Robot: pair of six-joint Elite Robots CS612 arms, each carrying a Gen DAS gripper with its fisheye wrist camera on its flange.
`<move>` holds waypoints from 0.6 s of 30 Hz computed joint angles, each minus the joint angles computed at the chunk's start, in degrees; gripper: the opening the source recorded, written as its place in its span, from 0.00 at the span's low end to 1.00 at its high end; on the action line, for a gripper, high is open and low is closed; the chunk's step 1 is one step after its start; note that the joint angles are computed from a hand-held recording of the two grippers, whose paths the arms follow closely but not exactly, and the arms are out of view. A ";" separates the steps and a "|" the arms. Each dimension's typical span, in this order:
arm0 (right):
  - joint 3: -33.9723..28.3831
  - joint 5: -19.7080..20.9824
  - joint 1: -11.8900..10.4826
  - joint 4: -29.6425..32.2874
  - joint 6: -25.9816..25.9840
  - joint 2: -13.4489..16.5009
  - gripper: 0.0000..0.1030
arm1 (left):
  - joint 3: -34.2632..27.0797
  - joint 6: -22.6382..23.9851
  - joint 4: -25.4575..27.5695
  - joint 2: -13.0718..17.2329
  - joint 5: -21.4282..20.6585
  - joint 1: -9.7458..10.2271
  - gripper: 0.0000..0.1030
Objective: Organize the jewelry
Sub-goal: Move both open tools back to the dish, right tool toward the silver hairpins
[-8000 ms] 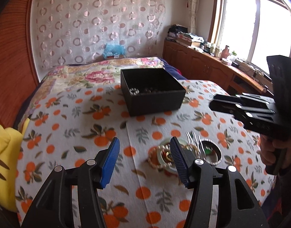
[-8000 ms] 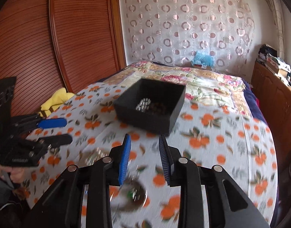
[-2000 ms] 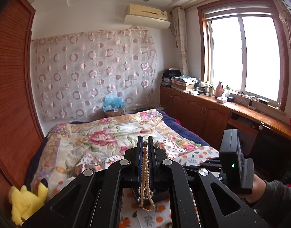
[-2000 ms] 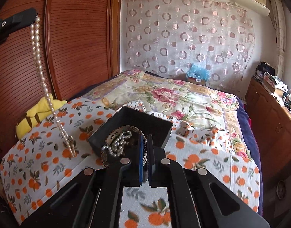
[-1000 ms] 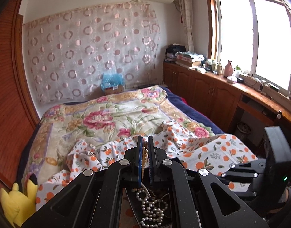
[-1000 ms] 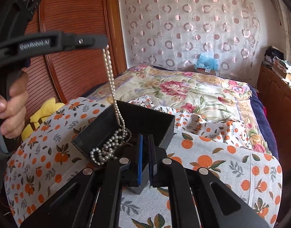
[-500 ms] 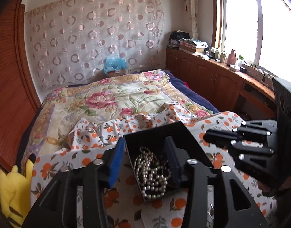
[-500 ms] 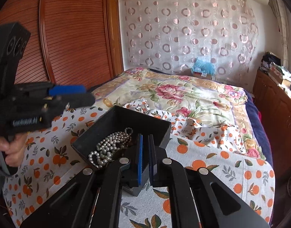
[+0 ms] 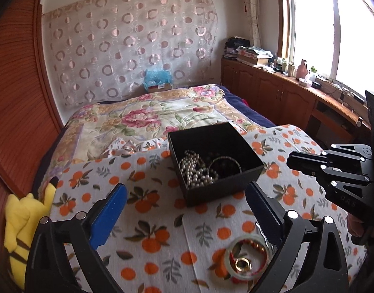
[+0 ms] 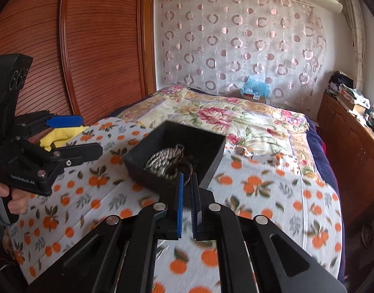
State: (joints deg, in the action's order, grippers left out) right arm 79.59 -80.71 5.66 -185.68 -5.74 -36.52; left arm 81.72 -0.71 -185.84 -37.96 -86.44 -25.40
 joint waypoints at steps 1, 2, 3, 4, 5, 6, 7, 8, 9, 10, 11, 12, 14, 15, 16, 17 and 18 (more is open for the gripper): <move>0.84 -0.20 0.12 -0.40 0.06 -0.27 0.07 | 0.68 -0.11 -0.41 -0.22 0.02 -0.06 0.91; 1.88 -0.41 0.26 -0.88 0.19 -0.58 0.07 | 1.69 -0.23 -0.96 -0.58 -0.03 -0.12 0.91; 2.60 -0.47 0.34 -1.19 0.38 -0.80 0.07 | 2.31 -0.24 -1.32 -0.81 -0.06 -0.15 0.91; 3.54 -0.54 0.42 -1.56 0.75 -1.08 0.07 | 3.23 -0.24 -1.97 -1.11 0.00 -0.21 0.91; 4.05 -0.74 0.58 -1.78 1.03 -1.21 0.07 | 4.13 -0.29 -2.50 -1.41 0.09 -0.28 0.91; 4.69 -0.92 0.65 -2.11 1.19 -1.39 0.07 | 4.71 -0.38 -2.84 -1.61 0.08 -0.30 0.91; 5.30 -1.18 0.74 -2.39 1.37 -1.56 0.07 | 5.61 -0.55 -3.39 -1.90 0.01 -0.30 0.91; 5.82 -1.36 0.81 -2.60 1.59 -1.70 0.07 | 6.38 -0.83 -3.81 -2.13 0.07 -0.30 0.91; 6.44 -1.51 0.87 -2.85 1.89 -1.86 0.07 | 6.78 -0.98 -4.01 -2.24 0.06 -0.28 0.91; 6.81 -1.60 0.90 -2.99 2.06 -1.93 0.07 | 7.59 -1.25 -4.44 -2.47 -0.14 -0.22 0.91; 7.24 -1.71 0.95 -3.11 2.18 -2.02 0.07 | 8.25 -1.59 -4.83 -2.66 -0.46 -0.16 0.92; 7.69 -1.80 1.04 -3.26 2.29 -2.09 0.07 | 8.77 -1.97 -5.17 -2.78 -0.68 -0.10 0.92; 8.37 -1.65 1.21 -3.42 2.63 -2.09 0.10 | 9.54 -2.85 -5.45 -2.86 -1.18 0.04 0.92; 8.65 -1.51 1.23 -3.43 2.77 -2.11 0.14 | 9.94 -3.33 -5.33 -2.94 -1.66 0.12 0.92; 8.80 -1.49 1.33 -3.47 2.96 -2.03 0.15 | 10.20 -3.39 -5.30 -2.94 -1.78 0.12 0.92; 8.85 -1.36 1.35 -3.44 3.02 -1.97 0.18 | 10.54 -3.23 -5.15 -2.99 -1.67 0.10 0.92; 8.88 -1.13 1.38 -3.29 3.09 -1.92 0.21 | 10.87 -2.96 -4.86 -3.04 -1.45 0.04 0.92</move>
State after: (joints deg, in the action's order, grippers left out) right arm 88.48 -81.84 7.04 -188.97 -2.66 -38.44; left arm 92.59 -3.67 -190.70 -41.00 -87.89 -25.36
